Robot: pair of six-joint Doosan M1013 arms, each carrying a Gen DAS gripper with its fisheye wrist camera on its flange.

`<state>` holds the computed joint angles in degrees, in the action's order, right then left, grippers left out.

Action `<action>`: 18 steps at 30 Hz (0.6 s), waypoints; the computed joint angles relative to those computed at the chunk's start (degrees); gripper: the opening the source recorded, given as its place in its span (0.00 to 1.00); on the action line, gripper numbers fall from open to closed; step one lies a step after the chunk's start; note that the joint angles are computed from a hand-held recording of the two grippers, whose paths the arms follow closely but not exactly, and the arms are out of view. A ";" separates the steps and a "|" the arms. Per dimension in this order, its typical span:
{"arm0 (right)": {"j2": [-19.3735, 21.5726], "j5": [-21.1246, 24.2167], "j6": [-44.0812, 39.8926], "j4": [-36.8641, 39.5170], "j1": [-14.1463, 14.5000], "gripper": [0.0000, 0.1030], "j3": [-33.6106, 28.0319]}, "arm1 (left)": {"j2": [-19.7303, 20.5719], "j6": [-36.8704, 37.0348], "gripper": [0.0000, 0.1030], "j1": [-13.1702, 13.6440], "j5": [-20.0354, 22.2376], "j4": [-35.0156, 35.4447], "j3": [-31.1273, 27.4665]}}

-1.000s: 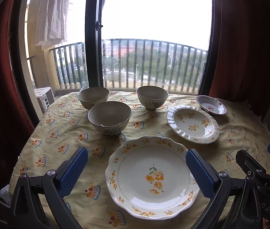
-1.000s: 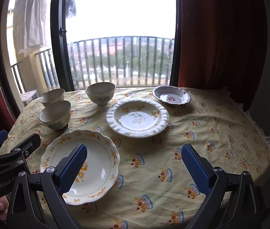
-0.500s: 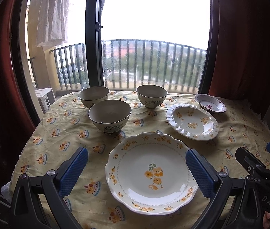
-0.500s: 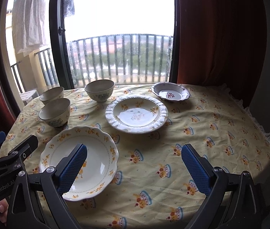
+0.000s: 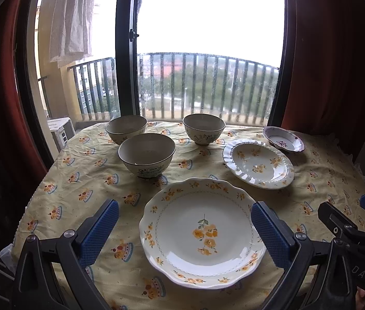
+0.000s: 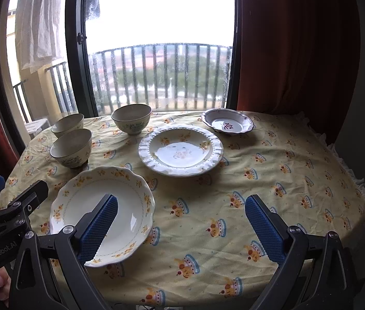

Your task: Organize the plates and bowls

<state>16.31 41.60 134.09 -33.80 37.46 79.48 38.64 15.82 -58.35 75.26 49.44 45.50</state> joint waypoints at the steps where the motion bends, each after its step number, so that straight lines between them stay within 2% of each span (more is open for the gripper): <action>1: -0.02 -0.07 -0.04 -0.02 -0.02 0.97 0.03 | 0.00 0.06 1.00 -0.01 0.05 0.04 -0.01; 18: 0.15 -0.70 -0.63 0.26 -0.18 0.97 -0.04 | 0.56 0.79 1.00 0.31 0.57 -0.16 -0.97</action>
<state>16.46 40.90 133.46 -33.55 37.27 79.44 39.21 16.61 -58.04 75.83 49.28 44.52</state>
